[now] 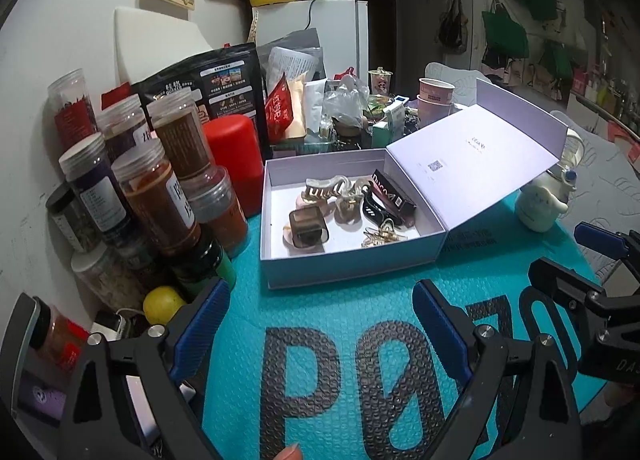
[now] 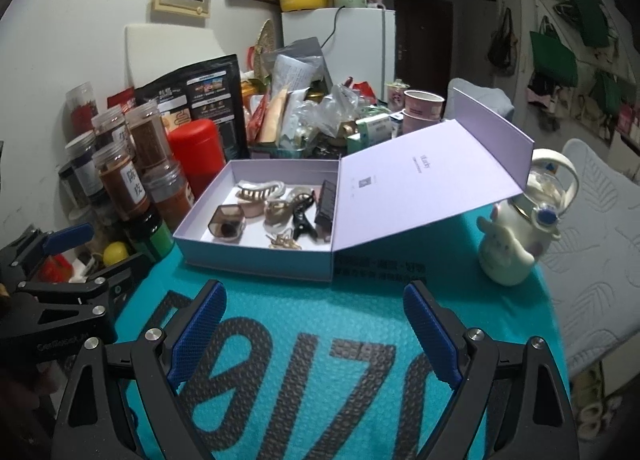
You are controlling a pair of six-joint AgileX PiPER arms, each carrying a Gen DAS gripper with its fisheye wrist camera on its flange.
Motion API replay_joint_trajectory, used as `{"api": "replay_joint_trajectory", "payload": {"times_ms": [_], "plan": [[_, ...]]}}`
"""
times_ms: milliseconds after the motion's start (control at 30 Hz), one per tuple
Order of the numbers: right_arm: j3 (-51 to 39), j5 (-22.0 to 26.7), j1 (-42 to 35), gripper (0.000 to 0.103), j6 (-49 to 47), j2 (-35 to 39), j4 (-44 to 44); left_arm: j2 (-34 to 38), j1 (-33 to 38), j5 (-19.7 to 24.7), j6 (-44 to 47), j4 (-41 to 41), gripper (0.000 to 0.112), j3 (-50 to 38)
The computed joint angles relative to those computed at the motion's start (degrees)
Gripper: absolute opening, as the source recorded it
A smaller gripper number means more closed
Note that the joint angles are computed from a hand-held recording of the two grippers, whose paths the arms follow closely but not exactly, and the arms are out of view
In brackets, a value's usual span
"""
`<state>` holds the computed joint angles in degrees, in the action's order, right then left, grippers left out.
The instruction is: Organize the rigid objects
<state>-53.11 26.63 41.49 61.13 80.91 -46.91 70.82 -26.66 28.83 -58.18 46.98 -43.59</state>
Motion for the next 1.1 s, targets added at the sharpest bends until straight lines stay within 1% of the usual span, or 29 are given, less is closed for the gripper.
{"api": "replay_joint_trajectory", "payload": {"times_ms": [200, 333, 533, 800, 1100], "plan": [[1.5, -0.8, 1.0, 0.091, 0.6, -0.8, 0.2, -1.3, 1.1, -1.3, 1.2, -2.8, 0.094, 1.6], [2.4, -1.9, 1.1, 0.091, 1.8, -0.8, -0.3, -1.1, 0.5, -0.4, -3.1, 0.3, 0.094, 2.1], [2.9, -2.2, 1.0, 0.091, 3.0, -0.7, -0.9, -0.3, 0.5, -0.5, -1.7, -0.9, 0.094, 1.8], [3.3, -1.3, 1.2, 0.091, 4.2, -1.1, -1.7, 0.4, 0.3, -0.9, -0.3, -2.3, 0.094, 1.6], [3.3, 0.4, 1.8, 0.091, 4.5, -1.5, -1.8, 0.7, -0.7, -0.4, -1.4, -1.2, 0.094, 1.4]]}}
